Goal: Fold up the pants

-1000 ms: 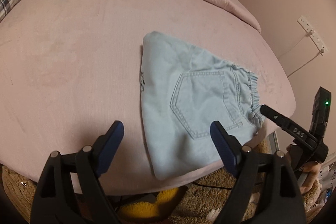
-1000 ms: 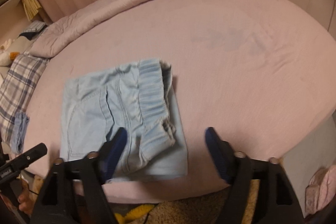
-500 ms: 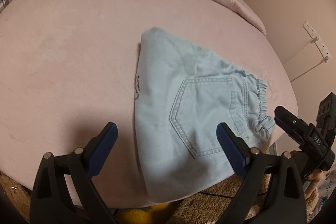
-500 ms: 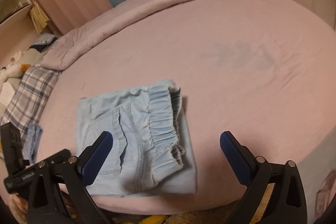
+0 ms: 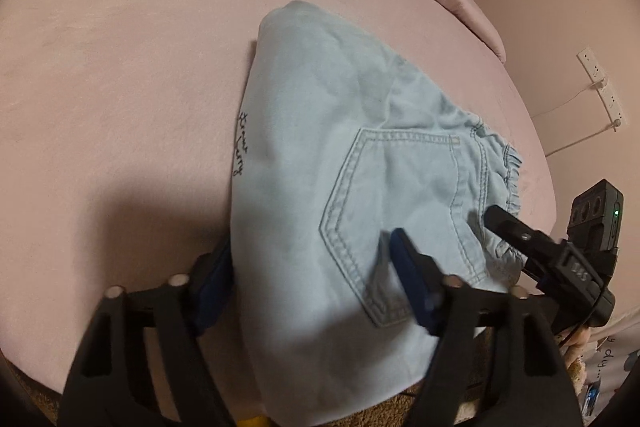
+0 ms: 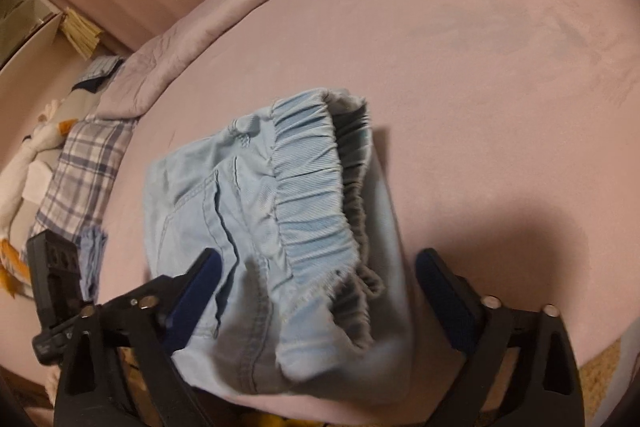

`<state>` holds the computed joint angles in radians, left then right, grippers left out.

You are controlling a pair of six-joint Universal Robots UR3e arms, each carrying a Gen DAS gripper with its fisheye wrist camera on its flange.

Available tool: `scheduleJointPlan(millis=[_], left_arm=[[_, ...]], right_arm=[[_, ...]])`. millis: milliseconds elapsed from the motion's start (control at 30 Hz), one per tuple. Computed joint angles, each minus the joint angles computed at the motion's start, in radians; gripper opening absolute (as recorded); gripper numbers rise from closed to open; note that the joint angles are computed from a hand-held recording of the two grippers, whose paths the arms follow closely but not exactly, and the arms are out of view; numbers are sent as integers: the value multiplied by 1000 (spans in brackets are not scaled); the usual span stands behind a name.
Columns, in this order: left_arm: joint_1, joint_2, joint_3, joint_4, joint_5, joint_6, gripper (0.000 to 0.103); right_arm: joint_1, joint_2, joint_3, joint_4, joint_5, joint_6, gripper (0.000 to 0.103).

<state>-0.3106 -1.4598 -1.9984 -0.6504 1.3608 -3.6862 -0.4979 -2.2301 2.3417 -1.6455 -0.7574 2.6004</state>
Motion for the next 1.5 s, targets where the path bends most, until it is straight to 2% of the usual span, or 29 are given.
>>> scheduleJointPlan(millis=[33, 67, 133, 167, 200, 233, 300, 400, 500, 567, 667, 767, 833, 933, 1000, 1100, 1267, 1333, 1367, 1467, 1500], left_arm=[[-1, -2, -1, 5, 0, 0, 61], [-3, -3, -5, 16, -2, -1, 59], [-27, -18, 10, 19, 23, -5, 47], [-50, -30, 25, 18, 50, -5, 44], [-65, -32, 30, 21, 66, -6, 35], [-73, -25, 29, 27, 75, -11, 30], [-92, -16, 42, 14, 100, -20, 26], [-89, 9, 38, 17, 97, -10, 23], [-84, 46, 48, -4, 97, -2, 23], [-83, 76, 61, -18, 128, 11, 23], [-43, 118, 64, -33, 126, 35, 23], [23, 137, 73, -49, 109, 65, 24], [33, 117, 95, -51, 136, 85, 24], [52, 54, 142, -41, 183, 110, 24], [71, 23, 157, -25, 193, 114, 24], [93, -64, 199, -1, 212, 124, 24], [142, -165, 219, -10, 188, 155, 26], [148, -184, 214, 2, 193, 163, 35], [149, -180, 196, 20, 193, 162, 35], [133, -169, 190, 9, 225, 143, 47], [124, -166, 194, -7, 239, 135, 54]], right_arm=[[12, 5, 5, -28, -2, 16, 79], [33, 17, 7, -68, -5, 35, 74], [72, 39, 10, -135, -22, 78, 61], [69, 33, 8, -122, -23, 66, 57], [75, 29, 5, -122, -29, 63, 51], [76, 19, 2, -113, -31, 55, 45], [72, -14, -5, -88, -22, 49, 39], [49, -79, -42, -8, 1, 14, 35], [38, -110, -89, 40, 21, -21, 35], [68, -100, -107, -14, 16, 14, 35], [122, -53, -123, -144, 19, 82, 34], [208, 67, -145, -351, 16, 194, 34], [271, 157, -172, -484, -3, 263, 35], [397, 343, -249, -700, -75, 373, 35], [466, 467, -320, -794, -125, 418, 35], [513, 560, -368, -849, -152, 461, 35], [590, 745, -457, -890, -212, 521, 35], [608, 781, -482, -874, -239, 531, 35], [608, 798, -487, -864, -241, 536, 36], [592, 807, -484, -818, -241, 553, 42], [589, 803, -483, -805, -247, 557, 48]])
